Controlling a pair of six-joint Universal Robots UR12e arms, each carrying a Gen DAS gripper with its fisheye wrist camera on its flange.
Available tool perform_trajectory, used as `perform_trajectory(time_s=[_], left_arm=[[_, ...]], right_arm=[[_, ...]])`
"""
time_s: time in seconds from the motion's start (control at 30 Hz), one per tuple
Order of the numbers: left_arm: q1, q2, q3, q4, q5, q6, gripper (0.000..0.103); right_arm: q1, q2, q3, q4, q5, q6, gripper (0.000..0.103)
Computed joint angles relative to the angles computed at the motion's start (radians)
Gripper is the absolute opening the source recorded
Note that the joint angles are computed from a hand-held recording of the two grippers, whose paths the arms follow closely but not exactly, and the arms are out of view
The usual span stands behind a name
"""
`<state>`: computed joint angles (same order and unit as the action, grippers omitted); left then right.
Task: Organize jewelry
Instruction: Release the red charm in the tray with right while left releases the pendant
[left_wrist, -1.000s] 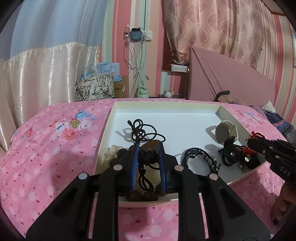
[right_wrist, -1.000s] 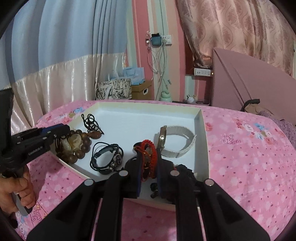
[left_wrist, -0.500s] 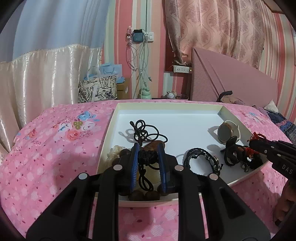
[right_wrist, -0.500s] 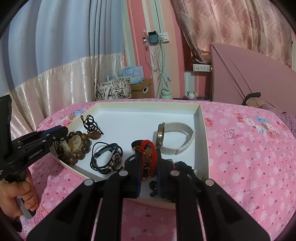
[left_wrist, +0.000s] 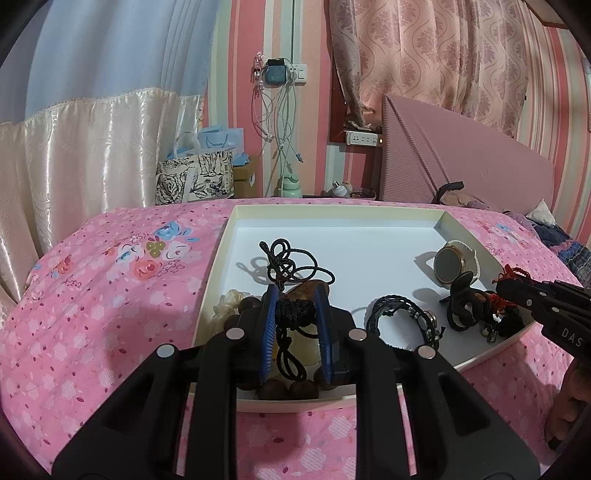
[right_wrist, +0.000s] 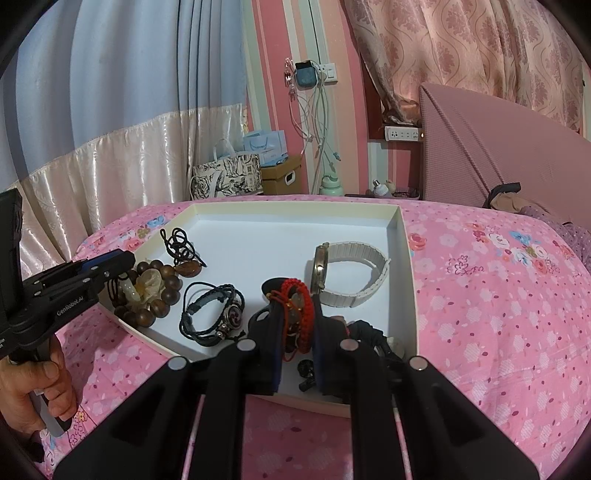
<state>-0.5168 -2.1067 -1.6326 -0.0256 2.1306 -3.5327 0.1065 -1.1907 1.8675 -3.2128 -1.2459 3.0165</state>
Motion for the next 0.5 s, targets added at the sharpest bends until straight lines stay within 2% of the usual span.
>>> perform_trajectory(time_s=[0.5], left_arm=[[0.002, 0.001, 0.002, -0.016, -0.004, -0.001, 0.019]], right_arm=[[-0.001, 0.001, -0.001, 0.000, 0.001, -0.001, 0.013]])
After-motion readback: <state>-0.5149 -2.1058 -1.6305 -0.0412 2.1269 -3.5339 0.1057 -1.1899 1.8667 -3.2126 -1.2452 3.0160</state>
